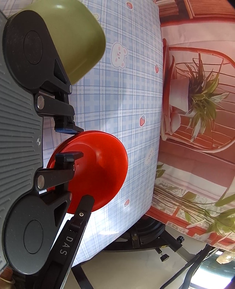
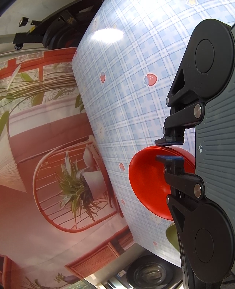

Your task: Organize plates and bowls

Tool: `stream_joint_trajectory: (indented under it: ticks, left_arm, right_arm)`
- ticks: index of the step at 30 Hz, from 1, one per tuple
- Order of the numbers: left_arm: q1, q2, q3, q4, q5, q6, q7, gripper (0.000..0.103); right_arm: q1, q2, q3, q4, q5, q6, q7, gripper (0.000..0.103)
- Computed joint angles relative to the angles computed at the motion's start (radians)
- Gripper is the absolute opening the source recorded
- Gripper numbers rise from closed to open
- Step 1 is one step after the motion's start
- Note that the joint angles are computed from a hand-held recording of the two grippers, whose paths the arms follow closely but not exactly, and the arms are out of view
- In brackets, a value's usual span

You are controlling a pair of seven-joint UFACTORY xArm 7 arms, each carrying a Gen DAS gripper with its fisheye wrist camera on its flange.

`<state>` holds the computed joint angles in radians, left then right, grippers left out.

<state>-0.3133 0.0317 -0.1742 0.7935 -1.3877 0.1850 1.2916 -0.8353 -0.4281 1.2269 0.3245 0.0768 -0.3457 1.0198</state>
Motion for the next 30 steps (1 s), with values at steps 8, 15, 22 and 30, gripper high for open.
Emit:
stream_joint_trajectory:
  ticks: [8, 15, 22, 30]
  left_arm:
    - [0.017, -0.075, 0.036, -0.054, -0.024, 0.037, 0.014, 0.021]
    - [0.038, -0.147, 0.081, -0.109, 0.002, 0.085, 0.003, 0.021]
    - [0.068, -0.208, 0.138, -0.145, 0.060, 0.129, -0.028, 0.021]
    - [0.128, -0.238, 0.206, -0.150, 0.137, 0.239, -0.037, 0.021]
  right_arm:
    - [0.114, -0.033, -0.079, 0.033, -0.033, 0.090, 0.025, 0.009]
    - [0.154, -0.059, -0.092, 0.077, -0.097, 0.151, 0.088, 0.008]
    - [0.171, -0.045, -0.077, 0.151, -0.182, 0.223, 0.159, 0.009]
    - [0.131, -0.013, -0.015, 0.245, -0.284, 0.287, 0.237, 0.008]
